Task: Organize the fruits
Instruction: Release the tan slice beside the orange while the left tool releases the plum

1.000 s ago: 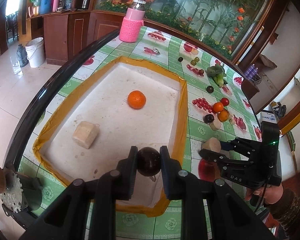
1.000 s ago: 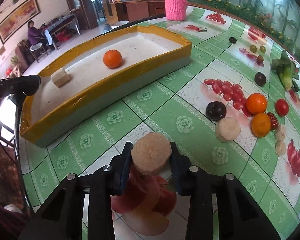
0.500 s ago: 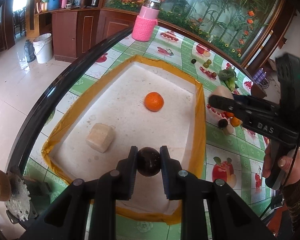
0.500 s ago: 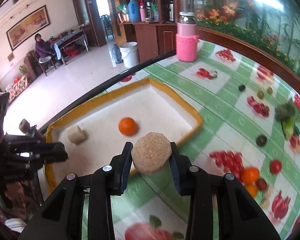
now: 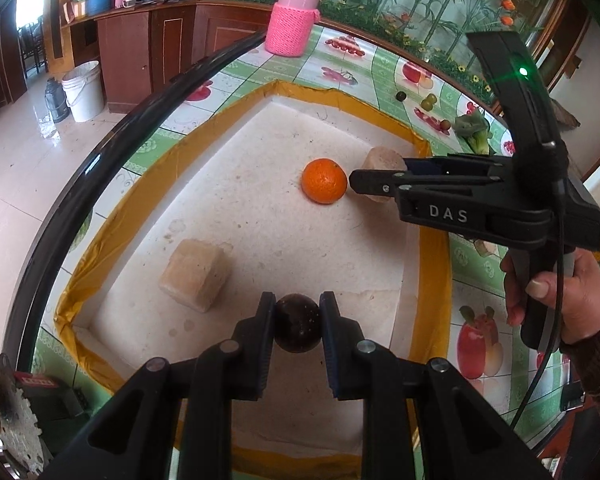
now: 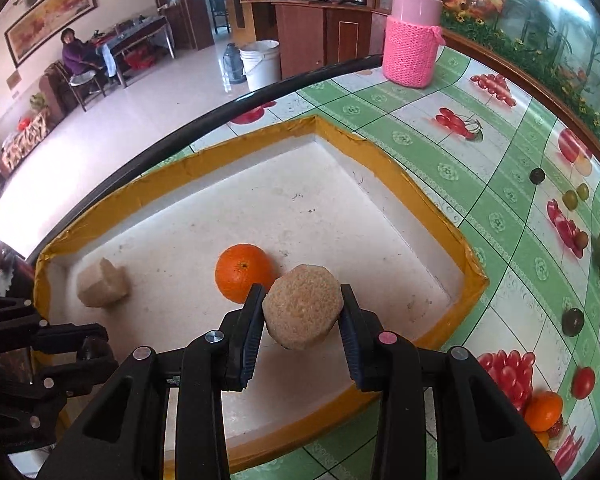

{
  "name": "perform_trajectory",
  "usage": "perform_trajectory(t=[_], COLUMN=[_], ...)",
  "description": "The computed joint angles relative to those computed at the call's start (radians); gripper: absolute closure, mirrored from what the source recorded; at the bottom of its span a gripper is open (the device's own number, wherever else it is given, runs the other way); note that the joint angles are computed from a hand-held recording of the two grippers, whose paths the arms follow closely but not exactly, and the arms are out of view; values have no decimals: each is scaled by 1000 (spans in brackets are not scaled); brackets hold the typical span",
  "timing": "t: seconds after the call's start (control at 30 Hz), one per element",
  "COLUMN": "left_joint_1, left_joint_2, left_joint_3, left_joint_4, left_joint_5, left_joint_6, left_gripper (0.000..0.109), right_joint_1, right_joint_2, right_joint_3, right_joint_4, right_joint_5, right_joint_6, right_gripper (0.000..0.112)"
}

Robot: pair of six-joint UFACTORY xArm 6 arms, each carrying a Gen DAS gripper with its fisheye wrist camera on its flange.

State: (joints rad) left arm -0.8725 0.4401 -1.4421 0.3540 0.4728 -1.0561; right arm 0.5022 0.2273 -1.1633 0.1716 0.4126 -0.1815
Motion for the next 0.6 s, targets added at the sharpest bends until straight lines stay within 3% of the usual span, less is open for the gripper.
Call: perform_trajectory(t=[0.3,0.47,0.6], left_joint_1=[-10,-14,-20], left_joint_2=[33,36,24], left_joint_3=[-39,-47,-43], left_joint_4=[-1,-1,18], left_joint_5=[58,79,94], left_joint_6=[22,19,-1], left_gripper=[83,81,72], right_joint_1=[-9,-11,-15], right_joint_2=[28,1,-53], right_joint_3=[-15,12,61], right_joint_4=[-82,-137,-133], right_joint_5=[3,-21,-50], right_joint_6=[49,102,116], right_gripper=[77,71,70])
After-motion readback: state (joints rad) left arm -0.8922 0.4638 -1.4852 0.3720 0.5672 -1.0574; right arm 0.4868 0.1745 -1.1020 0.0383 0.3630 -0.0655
